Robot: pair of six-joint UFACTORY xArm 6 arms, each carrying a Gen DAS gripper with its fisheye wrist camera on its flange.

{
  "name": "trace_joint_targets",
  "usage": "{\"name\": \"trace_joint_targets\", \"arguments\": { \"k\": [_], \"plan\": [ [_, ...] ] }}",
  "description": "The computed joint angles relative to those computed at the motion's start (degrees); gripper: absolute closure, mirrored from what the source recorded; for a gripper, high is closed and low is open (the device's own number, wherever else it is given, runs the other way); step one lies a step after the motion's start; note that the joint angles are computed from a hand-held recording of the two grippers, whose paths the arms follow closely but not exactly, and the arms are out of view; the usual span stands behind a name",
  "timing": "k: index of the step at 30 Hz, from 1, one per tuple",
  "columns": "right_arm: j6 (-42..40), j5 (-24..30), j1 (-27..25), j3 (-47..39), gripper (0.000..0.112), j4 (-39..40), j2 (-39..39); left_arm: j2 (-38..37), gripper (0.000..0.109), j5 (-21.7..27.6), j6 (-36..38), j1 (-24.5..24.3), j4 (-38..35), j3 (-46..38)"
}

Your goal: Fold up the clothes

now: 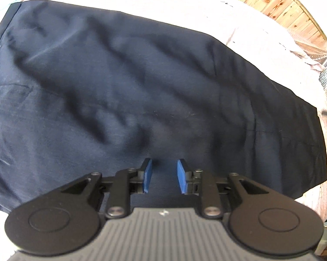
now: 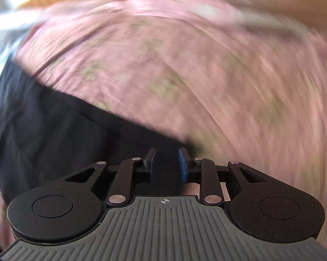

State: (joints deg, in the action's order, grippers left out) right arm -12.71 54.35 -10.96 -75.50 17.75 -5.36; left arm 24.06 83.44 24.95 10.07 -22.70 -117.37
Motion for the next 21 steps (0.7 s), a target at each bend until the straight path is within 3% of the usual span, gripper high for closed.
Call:
{"name": "trace_joint_targets", "arguments": {
  "k": [4, 8, 12, 15, 21],
  "plan": [
    [2.35, -2.47, -3.27, 14.08, 0.086, 8.62, -10.08, -1.55, 0.075, -1.89, -0.84, -1.99, 1.23, 2.69],
    [4.23, -10.72, -1.74, 22.96, 0.084, 12.4, -15.44, -2.84, 0.073, -1.12, -0.23, -3.06, 0.73, 3.68],
    [6.34, -14.83, 0.56, 25.52, 0.084, 11.54, -17.75, -4.47, 0.073, 0.09, 3.17, -3.44, -1.08, 5.05],
    [7.0, -13.76, 1.94, 25.06, 0.084, 10.98, -18.66, -5.3, 0.073, -0.23, 3.38, -3.71, -3.1, 6.61],
    [-2.66, -12.02, -0.1, 25.04, 0.087, 19.34, -17.37, -13.88, 0.071, -7.09, -2.58, -5.74, -1.02, 16.45]
  ]
}}
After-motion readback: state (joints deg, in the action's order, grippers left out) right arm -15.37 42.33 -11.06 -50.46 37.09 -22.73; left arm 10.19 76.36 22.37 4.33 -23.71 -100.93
